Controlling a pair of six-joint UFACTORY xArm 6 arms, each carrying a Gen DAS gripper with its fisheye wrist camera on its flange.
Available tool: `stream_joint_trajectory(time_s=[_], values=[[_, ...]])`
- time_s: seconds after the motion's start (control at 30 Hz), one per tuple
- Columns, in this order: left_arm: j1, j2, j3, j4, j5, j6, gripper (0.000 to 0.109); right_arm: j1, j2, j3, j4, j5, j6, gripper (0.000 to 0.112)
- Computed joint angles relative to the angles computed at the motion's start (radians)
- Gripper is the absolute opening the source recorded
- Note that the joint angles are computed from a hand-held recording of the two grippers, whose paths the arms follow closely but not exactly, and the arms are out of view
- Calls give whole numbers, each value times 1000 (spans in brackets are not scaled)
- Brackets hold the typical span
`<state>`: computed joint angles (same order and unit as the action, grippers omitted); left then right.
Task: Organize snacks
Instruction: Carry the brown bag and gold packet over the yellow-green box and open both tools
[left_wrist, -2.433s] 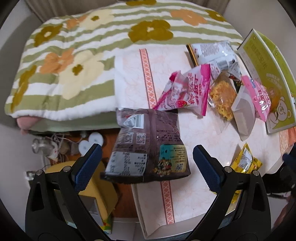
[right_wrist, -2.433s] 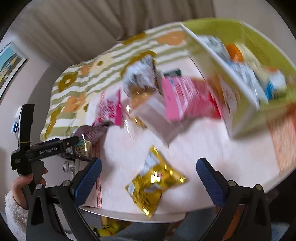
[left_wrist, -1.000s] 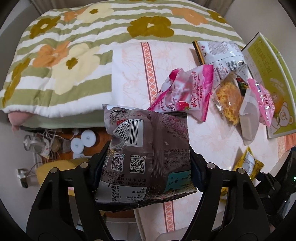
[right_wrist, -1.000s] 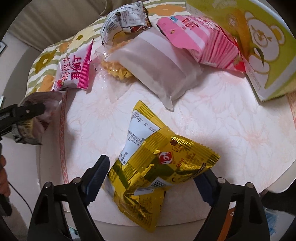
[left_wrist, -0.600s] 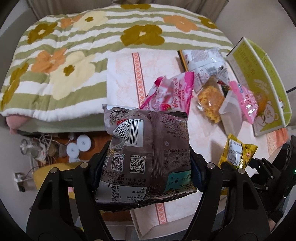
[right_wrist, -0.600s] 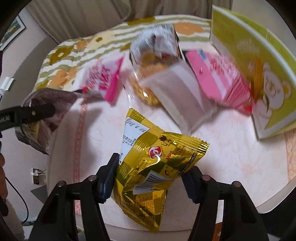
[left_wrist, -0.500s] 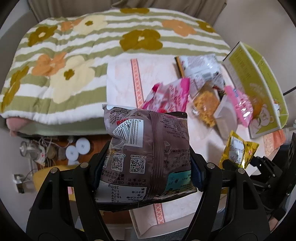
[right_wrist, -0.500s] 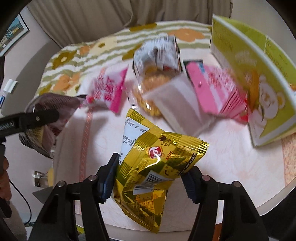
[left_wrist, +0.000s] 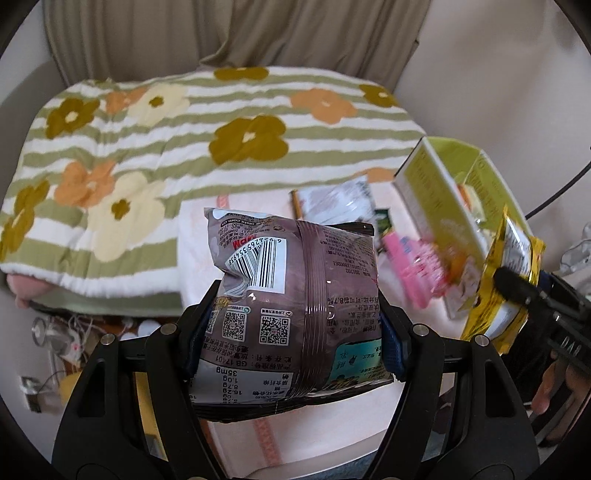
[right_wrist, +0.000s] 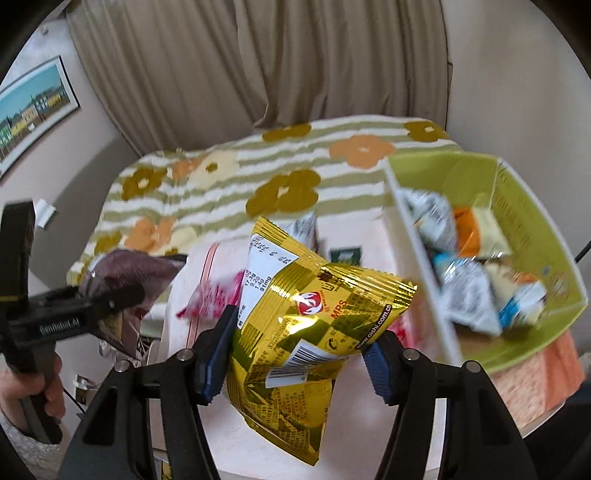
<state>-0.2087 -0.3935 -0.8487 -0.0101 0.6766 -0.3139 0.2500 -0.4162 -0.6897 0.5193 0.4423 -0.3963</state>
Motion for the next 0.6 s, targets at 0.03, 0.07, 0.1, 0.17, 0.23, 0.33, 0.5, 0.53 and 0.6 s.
stream_joint_trajectory(time_s=[0.03,0.07,0.1,0.17,0.23,0.33,0.5,0.53,0.6], values=[[-18,14,-17,19,-2,-31,70,-29,7,-18,32,18,-48,58],[-33,25,-32,35,-3,-57,70,-55,12,-33,60,33,-93,58],[-52,39,-50,56,-5,-93,70,-86,21,-53,93,53,-145,58],[-98,81,-104,107,-6,-181,70,-158,42,-101,159,112,-253,58],[-143,128,-162,149,-8,-256,70,-222,69,-150,201,165,-338,58],[-214,231,-282,220,0,-362,70,-323,130,-238,249,243,-456,58],[-309,439,-517,276,17,-475,70,-460,266,-399,294,357,-587,58],[-322,475,-559,281,24,-488,70,-483,299,-437,293,380,-601,58],[-348,573,-674,271,42,-506,70,-518,355,-502,288,420,-613,58]])
